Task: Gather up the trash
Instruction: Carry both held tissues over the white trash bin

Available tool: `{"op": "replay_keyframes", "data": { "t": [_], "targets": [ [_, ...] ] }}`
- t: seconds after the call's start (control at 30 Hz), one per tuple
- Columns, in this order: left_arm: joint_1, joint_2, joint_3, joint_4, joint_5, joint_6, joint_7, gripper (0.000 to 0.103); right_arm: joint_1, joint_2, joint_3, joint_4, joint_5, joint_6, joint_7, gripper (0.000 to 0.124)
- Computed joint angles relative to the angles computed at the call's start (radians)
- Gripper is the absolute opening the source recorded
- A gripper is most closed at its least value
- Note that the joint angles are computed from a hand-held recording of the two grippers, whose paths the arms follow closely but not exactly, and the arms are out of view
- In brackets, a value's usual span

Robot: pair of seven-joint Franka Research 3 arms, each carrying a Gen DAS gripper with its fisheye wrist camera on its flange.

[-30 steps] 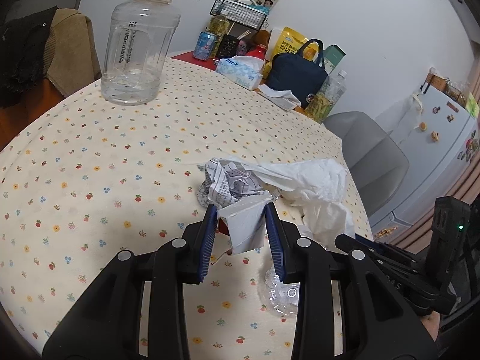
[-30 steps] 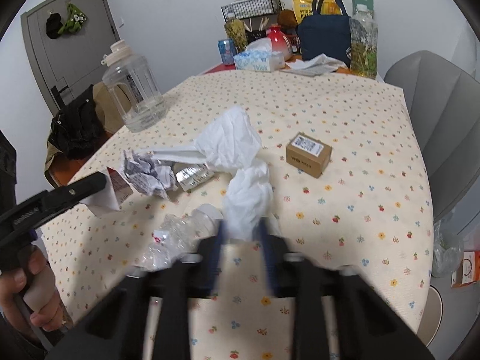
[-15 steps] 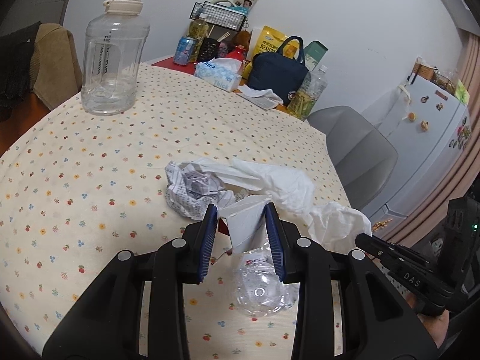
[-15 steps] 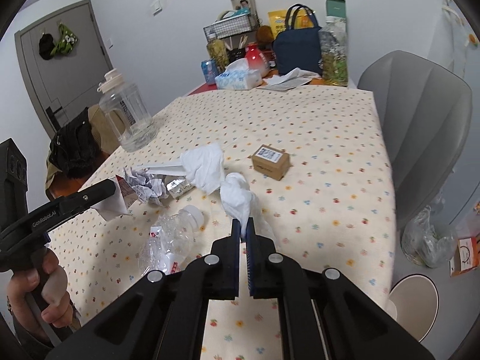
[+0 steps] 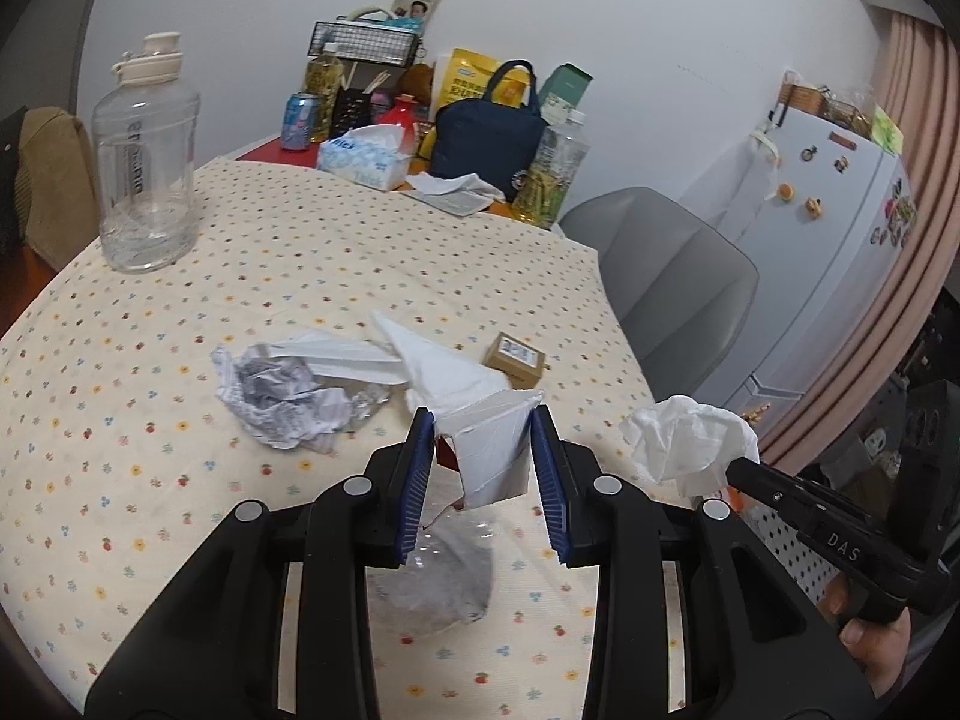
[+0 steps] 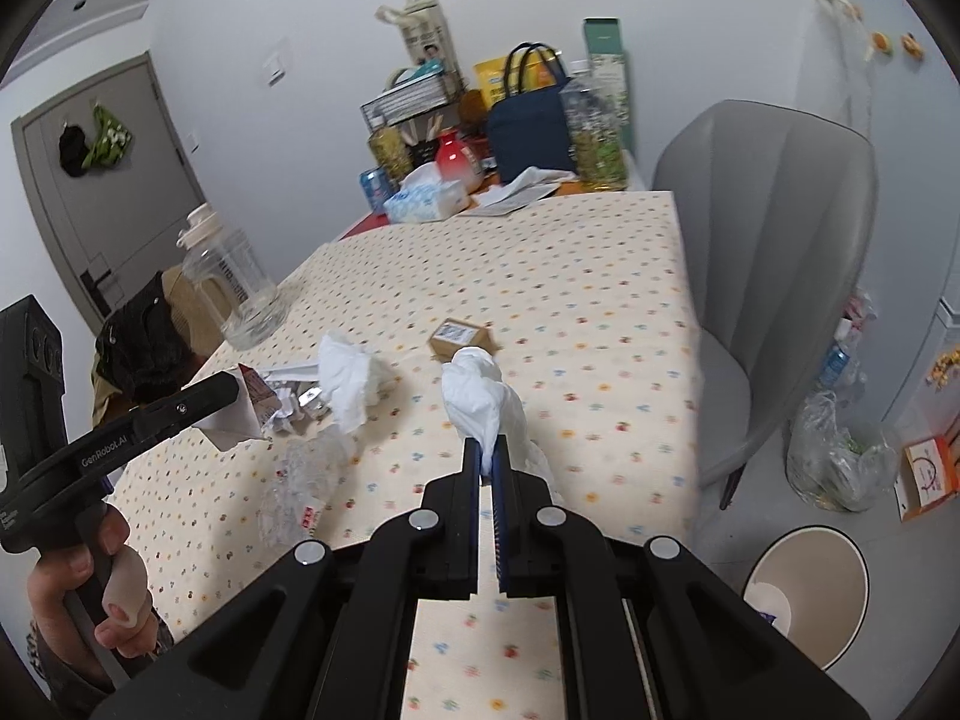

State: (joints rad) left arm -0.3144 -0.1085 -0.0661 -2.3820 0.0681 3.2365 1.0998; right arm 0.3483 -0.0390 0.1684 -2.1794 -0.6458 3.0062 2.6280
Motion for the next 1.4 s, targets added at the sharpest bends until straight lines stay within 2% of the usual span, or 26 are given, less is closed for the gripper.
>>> {"op": "replay_keyframes", "data": {
  "t": [0.1,0.23,0.27,0.4,0.57,0.8,0.93,1.4],
  "targets": [
    [0.05,0.01,-0.06,0.019,0.045,-0.005,-0.035,0.033,-0.031,-0.049,0.003,-0.053,-0.036,0.014,0.054,0.005],
    [0.148,0.029,-0.167,0.059,0.169,-0.018,-0.135,0.033,-0.106,-0.1,0.043,-0.109,-0.069,0.031,0.113,0.005],
    [0.15,0.036,-0.174,0.07,0.191,-0.022,-0.15,0.033,-0.127,-0.115,0.054,-0.126,-0.072,0.035,0.124,0.005],
    [0.108,0.069,-0.162,0.116,0.202,-0.039,-0.139,0.033,-0.205,-0.164,0.096,-0.183,-0.066,0.054,0.146,0.005],
    [0.075,0.127,-0.173,0.188,0.202,-0.068,-0.116,0.033,-0.296,-0.224,0.138,-0.258,-0.023,0.086,0.139,0.005],
    [0.031,0.224,-0.196,0.308,0.229,-0.122,-0.099,0.033,-0.384,-0.288,0.156,-0.362,0.071,0.128,0.099,0.005],
    [0.006,0.295,-0.215,0.397,0.222,-0.17,-0.063,0.033,-0.416,-0.308,0.154,-0.418,0.129,0.153,0.07,0.005],
    [-0.1,0.501,-0.22,0.661,0.238,-0.317,-0.021,0.033,-0.474,-0.301,0.123,-0.534,0.317,0.222,-0.062,0.005]
  ]
}}
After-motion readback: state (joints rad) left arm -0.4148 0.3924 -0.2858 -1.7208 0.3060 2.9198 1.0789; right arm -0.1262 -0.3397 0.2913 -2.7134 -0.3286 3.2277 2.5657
